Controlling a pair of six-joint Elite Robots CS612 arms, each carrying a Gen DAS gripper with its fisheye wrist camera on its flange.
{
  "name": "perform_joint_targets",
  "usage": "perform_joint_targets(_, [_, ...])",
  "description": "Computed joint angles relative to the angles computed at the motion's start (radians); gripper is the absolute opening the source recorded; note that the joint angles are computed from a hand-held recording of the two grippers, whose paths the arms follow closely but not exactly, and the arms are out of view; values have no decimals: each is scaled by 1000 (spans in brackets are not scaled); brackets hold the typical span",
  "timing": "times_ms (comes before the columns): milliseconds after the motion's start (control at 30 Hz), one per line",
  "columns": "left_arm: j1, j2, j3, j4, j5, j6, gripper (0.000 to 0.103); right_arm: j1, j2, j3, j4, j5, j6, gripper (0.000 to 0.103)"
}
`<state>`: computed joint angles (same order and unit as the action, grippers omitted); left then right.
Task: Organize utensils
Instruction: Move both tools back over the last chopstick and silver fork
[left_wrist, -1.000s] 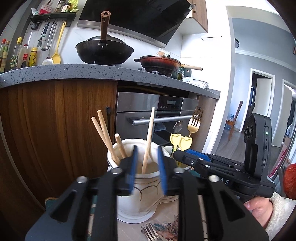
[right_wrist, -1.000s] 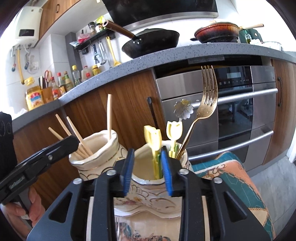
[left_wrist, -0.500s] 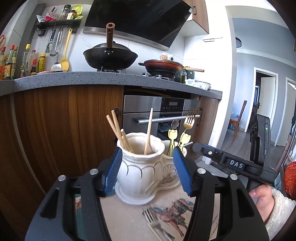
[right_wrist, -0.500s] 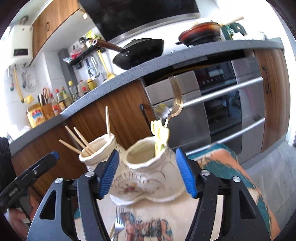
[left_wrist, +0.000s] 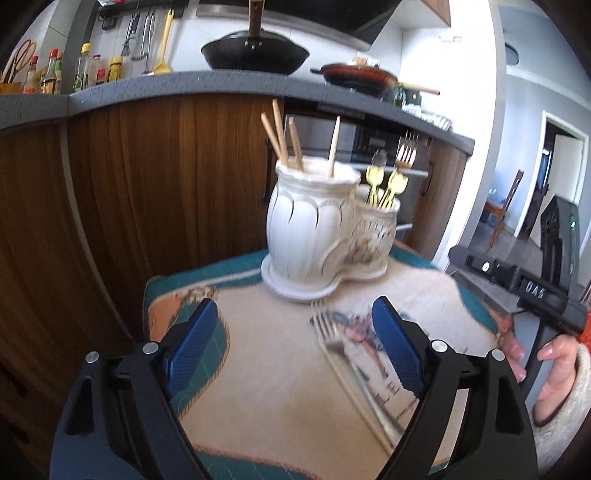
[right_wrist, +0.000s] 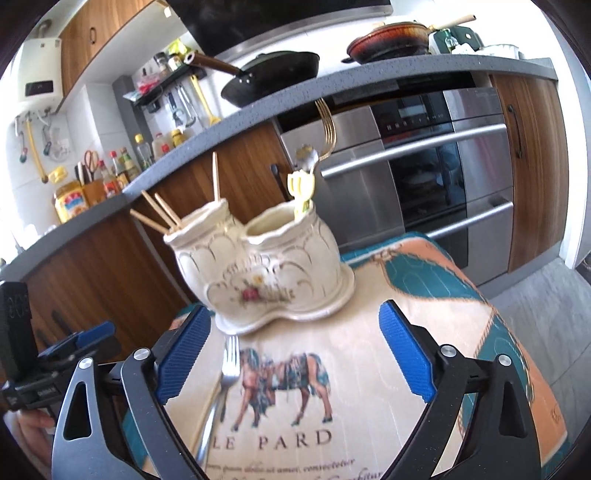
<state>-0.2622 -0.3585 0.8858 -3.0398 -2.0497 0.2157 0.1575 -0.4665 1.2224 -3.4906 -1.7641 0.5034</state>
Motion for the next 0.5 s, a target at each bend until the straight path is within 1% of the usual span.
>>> perform_joint_targets(67, [-3, -5, 16, 14, 14, 16, 85, 0, -1, 0, 12, -2, -7, 92])
perform_joint_targets(167, [-11, -12, 38, 68, 38, 40, 86, 3, 2, -5, 20, -21, -20, 93])
perform_joint_targets(267, [-26, -22, 55, 143, 92, 84, 85, 3, 3, -10, 20, -24, -30, 93])
perform_joint_targets(367, [-39, -30, 62, 208, 126, 117, 84, 4, 4, -11, 22, -22, -40, 93])
perform_joint_targets(400, [-42, -33, 68, 220, 129, 124, 82, 4, 4, -11, 22, -21, -44, 93])
perform_joint_targets(467, [-48, -36, 73, 239, 148, 141, 75, 4, 3, -12, 25, -21, -52, 93])
perform_joint_targets(500, [-54, -39, 79, 249, 174, 153, 68, 4, 3, -11, 25, -23, -54, 93])
